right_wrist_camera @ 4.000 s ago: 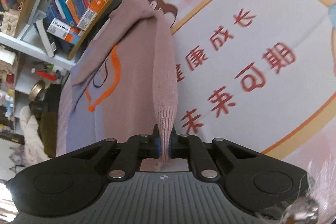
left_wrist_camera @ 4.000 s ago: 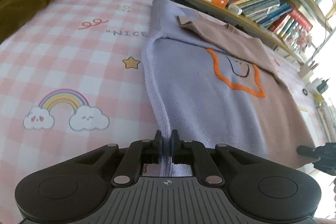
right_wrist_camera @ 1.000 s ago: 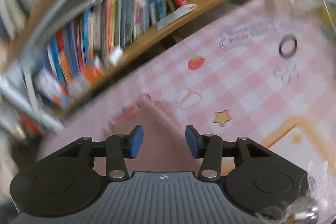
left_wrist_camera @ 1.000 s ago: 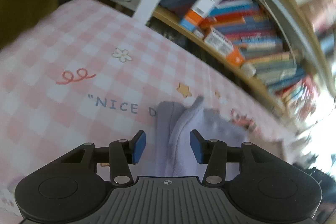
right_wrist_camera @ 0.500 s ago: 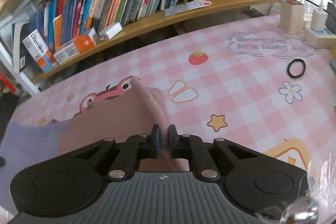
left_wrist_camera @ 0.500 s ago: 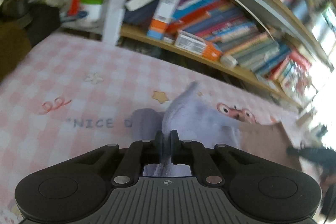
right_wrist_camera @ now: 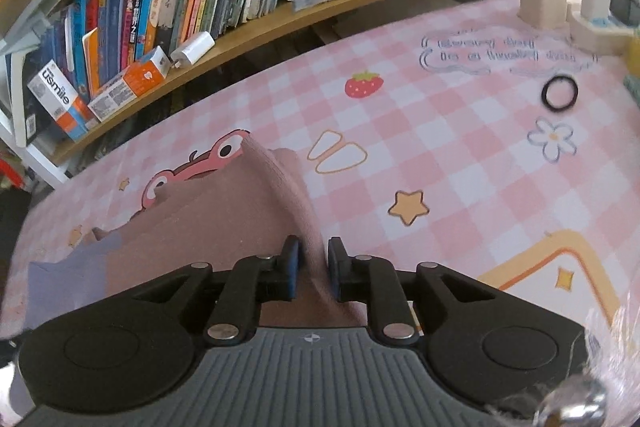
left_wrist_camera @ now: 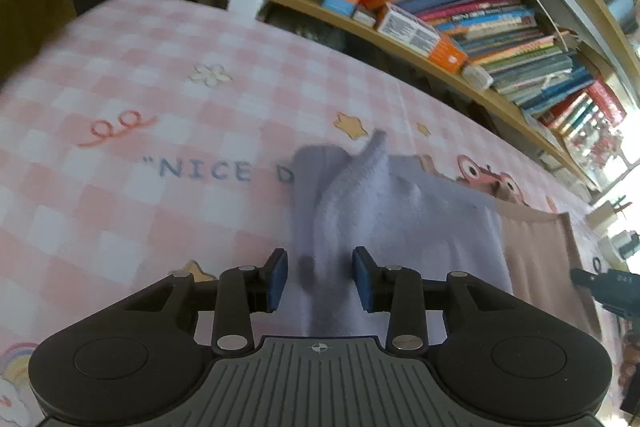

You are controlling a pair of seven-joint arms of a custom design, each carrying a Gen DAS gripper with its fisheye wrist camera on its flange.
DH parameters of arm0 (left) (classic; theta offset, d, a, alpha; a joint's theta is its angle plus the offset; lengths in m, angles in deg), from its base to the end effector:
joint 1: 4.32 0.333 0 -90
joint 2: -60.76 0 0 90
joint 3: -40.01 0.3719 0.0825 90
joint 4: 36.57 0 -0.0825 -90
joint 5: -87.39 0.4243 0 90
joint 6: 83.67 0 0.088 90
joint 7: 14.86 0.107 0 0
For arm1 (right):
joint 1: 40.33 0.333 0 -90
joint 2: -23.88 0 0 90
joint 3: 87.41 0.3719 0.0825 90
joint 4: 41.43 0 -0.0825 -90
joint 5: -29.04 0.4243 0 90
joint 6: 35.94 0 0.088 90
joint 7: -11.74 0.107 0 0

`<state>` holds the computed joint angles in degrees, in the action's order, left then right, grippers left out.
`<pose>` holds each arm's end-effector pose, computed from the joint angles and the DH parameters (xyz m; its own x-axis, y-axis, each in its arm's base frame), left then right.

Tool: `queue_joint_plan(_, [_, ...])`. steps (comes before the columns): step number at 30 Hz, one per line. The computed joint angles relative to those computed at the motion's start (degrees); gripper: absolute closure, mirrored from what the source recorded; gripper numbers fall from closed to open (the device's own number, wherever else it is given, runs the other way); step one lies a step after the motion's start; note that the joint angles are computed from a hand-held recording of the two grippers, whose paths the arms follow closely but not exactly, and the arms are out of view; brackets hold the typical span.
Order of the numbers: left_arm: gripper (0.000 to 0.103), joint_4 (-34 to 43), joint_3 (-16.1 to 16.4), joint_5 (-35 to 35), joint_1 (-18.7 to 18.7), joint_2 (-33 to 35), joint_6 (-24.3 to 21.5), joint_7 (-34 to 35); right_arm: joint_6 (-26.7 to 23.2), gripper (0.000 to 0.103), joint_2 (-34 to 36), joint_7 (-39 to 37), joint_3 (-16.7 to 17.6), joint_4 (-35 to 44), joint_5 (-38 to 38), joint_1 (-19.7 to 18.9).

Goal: Fold clothes

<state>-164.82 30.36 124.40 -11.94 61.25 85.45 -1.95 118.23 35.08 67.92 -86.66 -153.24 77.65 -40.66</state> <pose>0.5576 -0.2149 0.4682 0.2895 -0.8797 0.3773 -0.6788 -0.4666 -0.5671 0.6787 -0.0200 0.4645 0.0508 -0.9239 -0.3794 -0.8017 0.1888 -0.5671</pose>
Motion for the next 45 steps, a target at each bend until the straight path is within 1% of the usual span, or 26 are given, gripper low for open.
queue_joint_plan(3, [0.073,-0.18,0.11,1.14,-0.03,0.07,0.86,-0.42,-2.26,0.088,-0.46,1.40,-0.08,-0.10,1.01,-0.36])
queue_joint_plan(4, [0.076,-0.45,0.22,1.47,0.07,-0.15,1.10,-0.95,-3.26,0.089,-0.76,1.82,-0.15,-0.22,1.36,-0.46])
queue_joint_plan(6, [0.078,-1.58,0.45,0.76,0.53,-1.12,1.55,-1.26,-5.58,0.090,-1.70,2.24,-0.25,-0.86,2.25,-0.63])
queue_joint_plan(9, [0.078,-3.29,0.32,1.17,1.57,-3.06,0.85,-2.07,-8.99,0.091,-4.00,1.47,-0.41,-3.01,3.95,-0.36])
queue_joint_plan(11, [0.078,-4.54,0.11,1.02,2.27,-4.27,0.39,-1.67,-9.40,0.091,-5.82,0.29,-0.53,-5.18,4.89,0.40])
queue_joint_plan(14, [0.077,-5.60,-0.26,-0.36,2.91,-5.42,-0.18,0.62,-7.32,0.091,-7.86,0.07,-0.95,-7.85,4.86,1.86])
queue_joint_plan(16, [0.073,-5.24,-0.88,-0.05,3.23,-5.66,-1.74,1.36,-4.53,0.091,-8.86,0.80,-1.12,-9.16,1.99,2.99])
queue_joint_plan(17, [0.072,-4.88,-1.27,0.64,3.38,-5.81,-2.95,1.16,-3.39,0.088,-9.03,1.64,-1.25,-9.35,-0.23,3.46])
queue_joint_plan(19, [0.067,-4.21,-2.35,4.11,3.91,-6.62,-5.95,-1.95,-2.38,0.087,-9.30,1.06,-1.45,-9.18,-1.07,3.89])
queue_joint_plan(20, [0.065,-4.22,-2.74,6.04,4.16,-7.26,-6.73,-3.80,-1.92,0.081,-9.43,0.64,-1.52,-9.07,-1.31,4.05])
queue_joint_plan(21, [0.059,-4.50,-3.13,8.19,4.47,-8.09,-7.04,-5.84,-1.82,0.077,-9.39,-0.64,-1.55,-8.72,-0.51,4.13])
queue_joint_plan(22, [0.052,-4.78,-3.66,10.64,4.86,-8.98,-7.41,-8.19,-1.82,0.071,-9.31,-2.10,-1.57,-8.30,0.50,4.18])
queue_joint_plan(24, [0.048,-5.14,-4.80,15.09,5.50,-10.69,-8.58,-12.57,-2.15,0.070,-8.80,-3.94,-1.64,-7.36,0.95,4.22])
queue_joint_plan(26, [0.045,-5.49,-5.73,18.08,5.74,-12.29,-9.66,-16.24,-2.53,0.070,-8.25,-5.65,-1.63,-6.38,1.22,4.16])
queue_joint_plan(28, [0.038,-5.65,-6.85,20.96,5.89,-13.55,-10.69,-20.34,-3.23,0.070,-7.30,-7.09,-1.64,-5.19,0.68,3.97])
queue_joint_plan(31, [0.037,-4.85,-8.26,22.37,4.59,-13.79,-13.43,-23.77,-4.92,0.068,-5.58,-9.96,-1.49,-3.05,-0.31,3.46])
queue_joint_plan(32, [0.037,-4.40,-8.48,21.83,3.74,-13.51,-14.39,-23.86,-5.94,0.064,-4.90,-10.71,-1.41,-2.17,-0.48,3.21])
queue_joint_plan(34, [0.037,-3.39,-8.88,21.34,2.13,-12.54,-15.53,-24.16,-8.63,0.061,-3.49,-11.46,-1.34,-0.49,-0.63,2.51])
queue_joint_plan(38, [0.037,-1.02,-8.96,19.56,-1.28,-9.69,-16.82,-22.81,-14.16,0.059,-0.67,-12.60,-1.05,2.83,-0.76,0.99])
queue_joint_plan(42, [0.037,1.23,-8.88,16.96,-4.42,-7.78,-21.16,-20.85,-18.18,0.055,1.21,-14.48,-0.52,4.85,0.92,-0.41])
queue_joint_plan(45, [0.037,2.25,-8.69,15.56,-6.01,-6.86,-24.09,-21.94,-19.70,0.055,2.06,-16.69,-0.18,5.81,2.29,-1.17])
